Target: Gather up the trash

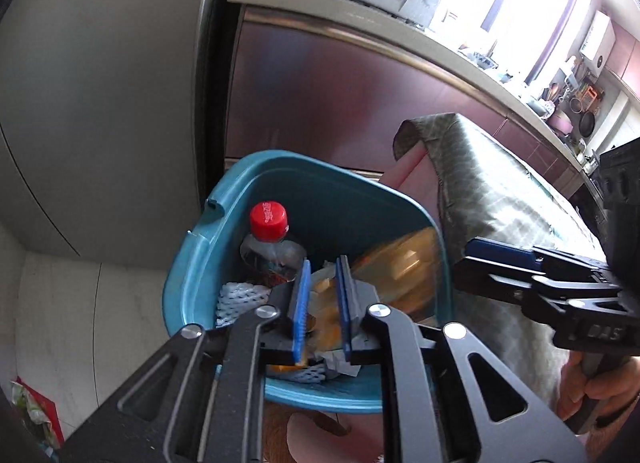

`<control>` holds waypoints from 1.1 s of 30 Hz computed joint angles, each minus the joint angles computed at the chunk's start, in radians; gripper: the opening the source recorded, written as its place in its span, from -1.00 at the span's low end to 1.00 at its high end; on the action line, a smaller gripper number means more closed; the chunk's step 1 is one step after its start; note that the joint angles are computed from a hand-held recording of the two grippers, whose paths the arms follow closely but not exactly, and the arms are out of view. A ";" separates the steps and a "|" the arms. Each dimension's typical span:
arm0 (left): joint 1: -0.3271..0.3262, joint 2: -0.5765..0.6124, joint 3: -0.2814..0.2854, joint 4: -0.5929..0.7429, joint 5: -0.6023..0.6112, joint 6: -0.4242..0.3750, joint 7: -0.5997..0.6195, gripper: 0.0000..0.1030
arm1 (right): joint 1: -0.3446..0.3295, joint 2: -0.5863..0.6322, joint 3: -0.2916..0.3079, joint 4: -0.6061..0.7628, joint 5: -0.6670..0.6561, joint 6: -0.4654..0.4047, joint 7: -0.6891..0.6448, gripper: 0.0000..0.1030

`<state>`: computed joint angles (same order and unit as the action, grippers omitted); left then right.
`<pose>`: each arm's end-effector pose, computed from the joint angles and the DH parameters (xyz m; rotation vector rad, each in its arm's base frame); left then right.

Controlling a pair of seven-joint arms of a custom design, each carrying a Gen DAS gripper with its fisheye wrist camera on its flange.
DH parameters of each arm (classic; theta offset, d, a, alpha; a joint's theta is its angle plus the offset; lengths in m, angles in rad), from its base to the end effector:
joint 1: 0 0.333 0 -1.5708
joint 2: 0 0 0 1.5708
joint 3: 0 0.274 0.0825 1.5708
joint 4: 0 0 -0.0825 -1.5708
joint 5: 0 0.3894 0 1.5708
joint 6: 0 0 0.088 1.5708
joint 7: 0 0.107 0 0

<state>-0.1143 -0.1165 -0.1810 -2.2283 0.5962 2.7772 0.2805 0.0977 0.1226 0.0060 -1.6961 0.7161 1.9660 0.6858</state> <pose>0.5261 -0.1877 0.4470 -2.2415 1.3302 -0.8694 0.6121 0.1064 0.5018 -2.2527 0.9768 0.1682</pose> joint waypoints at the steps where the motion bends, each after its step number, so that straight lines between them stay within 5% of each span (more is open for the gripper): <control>1: 0.001 0.003 0.001 0.000 0.000 0.000 -0.001 -0.71 | 0.001 0.000 0.001 0.000 0.001 0.000 0.000 -0.07; 5: 0.010 -0.018 -0.010 -0.025 0.054 0.025 -0.057 -0.53 | -0.001 -0.002 0.000 -0.004 0.020 0.003 -0.001 -0.05; 12: 0.001 -0.119 -0.071 -0.056 0.200 -0.065 -0.183 -0.01 | -0.045 -0.098 -0.033 -0.104 0.126 0.007 -0.108 0.18; 19: -0.037 -0.197 -0.160 -0.037 0.344 -0.251 -0.303 0.88 | -0.058 -0.313 -0.084 -0.344 0.222 0.160 -0.253 0.54; 26: -0.124 -0.194 -0.227 0.026 0.441 -0.453 -0.349 0.89 | -0.046 -0.512 -0.135 -0.562 0.307 0.367 -0.374 0.88; 33: -0.195 -0.182 -0.271 0.069 0.506 -0.593 -0.406 0.89 | -0.024 -0.665 -0.184 -0.713 0.362 0.497 -0.462 0.87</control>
